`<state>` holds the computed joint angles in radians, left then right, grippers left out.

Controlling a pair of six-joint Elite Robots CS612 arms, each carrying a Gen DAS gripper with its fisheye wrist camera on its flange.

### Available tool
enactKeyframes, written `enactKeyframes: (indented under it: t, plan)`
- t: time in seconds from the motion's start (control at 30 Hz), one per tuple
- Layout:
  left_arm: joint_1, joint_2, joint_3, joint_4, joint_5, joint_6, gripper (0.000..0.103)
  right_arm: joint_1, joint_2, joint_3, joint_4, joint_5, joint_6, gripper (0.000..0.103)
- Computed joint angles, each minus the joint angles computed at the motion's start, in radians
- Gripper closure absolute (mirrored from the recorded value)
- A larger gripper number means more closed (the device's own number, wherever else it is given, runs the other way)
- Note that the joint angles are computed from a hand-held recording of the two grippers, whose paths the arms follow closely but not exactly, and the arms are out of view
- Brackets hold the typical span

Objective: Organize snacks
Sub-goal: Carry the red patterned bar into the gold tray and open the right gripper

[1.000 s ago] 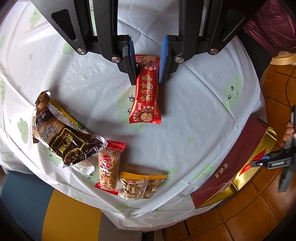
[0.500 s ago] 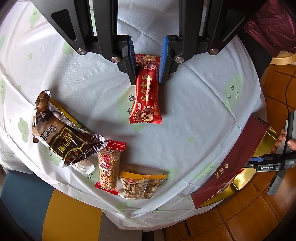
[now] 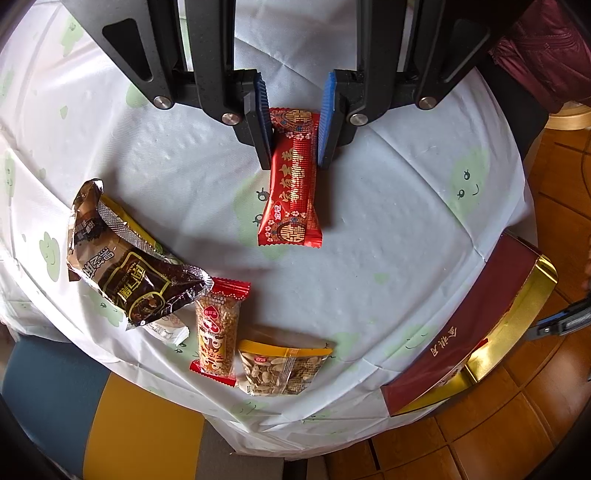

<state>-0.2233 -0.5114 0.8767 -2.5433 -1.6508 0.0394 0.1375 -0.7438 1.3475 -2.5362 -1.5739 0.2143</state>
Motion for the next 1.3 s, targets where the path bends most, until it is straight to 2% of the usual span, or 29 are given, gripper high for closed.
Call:
enactKeyframes:
  t: [0.43, 1.0, 1.3]
  plan:
    - [-0.009, -0.06, 0.126, -0.118, 0.007, 0.025, 0.053, 0.002, 0.001, 0.002, -0.006, -0.011, -0.013, 0.079]
    - [0.002, -0.069, 0.157, -0.175, 0.014, 0.027, 0.053, 0.004, 0.002, -0.015, 0.022, -0.025, 0.06, 0.08]
    - [0.016, -0.064, 0.152, -0.197, 0.02, -0.003, 0.053, 0.019, 0.013, -0.065, -0.019, 0.039, 0.071, 0.08]
